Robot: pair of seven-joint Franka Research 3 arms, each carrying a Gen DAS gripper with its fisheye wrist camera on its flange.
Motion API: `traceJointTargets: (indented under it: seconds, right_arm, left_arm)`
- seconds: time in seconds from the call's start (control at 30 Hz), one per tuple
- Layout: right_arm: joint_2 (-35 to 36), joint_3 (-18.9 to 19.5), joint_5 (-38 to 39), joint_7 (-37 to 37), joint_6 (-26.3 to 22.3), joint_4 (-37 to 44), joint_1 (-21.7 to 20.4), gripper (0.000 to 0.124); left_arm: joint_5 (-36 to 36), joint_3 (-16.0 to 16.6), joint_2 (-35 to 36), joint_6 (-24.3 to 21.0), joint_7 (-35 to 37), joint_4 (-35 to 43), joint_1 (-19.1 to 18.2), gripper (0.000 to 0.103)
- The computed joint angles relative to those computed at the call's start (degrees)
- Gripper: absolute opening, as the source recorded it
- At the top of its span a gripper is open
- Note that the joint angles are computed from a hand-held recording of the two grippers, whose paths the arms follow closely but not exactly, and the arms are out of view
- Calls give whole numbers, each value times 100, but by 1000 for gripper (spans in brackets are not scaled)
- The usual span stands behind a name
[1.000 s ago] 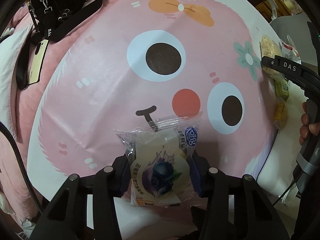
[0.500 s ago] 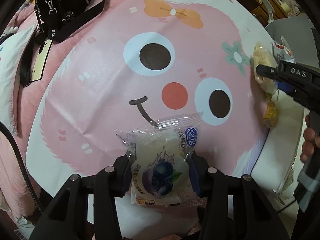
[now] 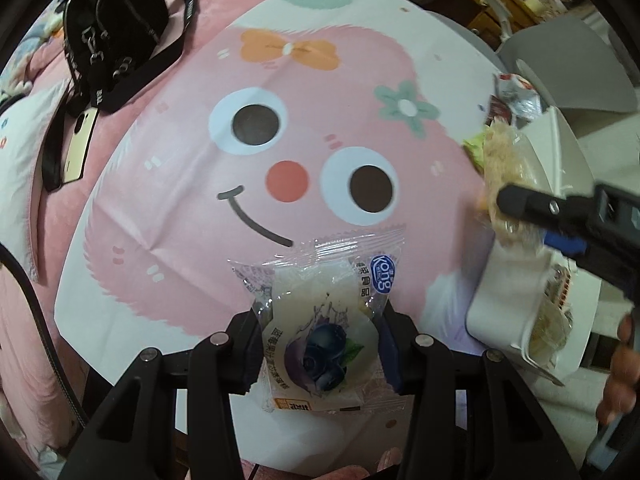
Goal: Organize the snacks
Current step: 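Carry both snacks over the white tray and open both grippers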
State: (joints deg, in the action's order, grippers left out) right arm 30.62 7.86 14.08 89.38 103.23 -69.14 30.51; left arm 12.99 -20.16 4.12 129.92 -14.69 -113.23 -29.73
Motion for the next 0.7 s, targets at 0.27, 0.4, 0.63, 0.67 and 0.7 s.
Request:
traceJointTargets:
  seconds: [0.27, 0.4, 0.63, 0.67, 0.7]
  right_arm:
    - [-1291, 28, 633, -404, 268, -1491, -463, 43]
    - [-1774, -62, 769, -494, 378, -2013, -667, 43]
    - [-2357, -275, 854, -405, 600, -2667, -1057, 43]
    - [-2399, -300, 847, -369, 638, -2720, -1107, 43]
    - [-2440, -323, 846, -342, 666, -2768, -1158, 43]
  left_arm:
    - [331, -33, 304, -638, 56, 791, -184, 46]
    - [557, -11, 560, -1026, 258, 1354, -291, 46]
    - [859, 111, 1304, -1563, 1017, 2689, -505, 46]
    - [873, 135, 1463, -1667, 1175, 2962, -547, 46]
    - [875, 164, 1595, -1727, 1320, 3191, -582, 46]
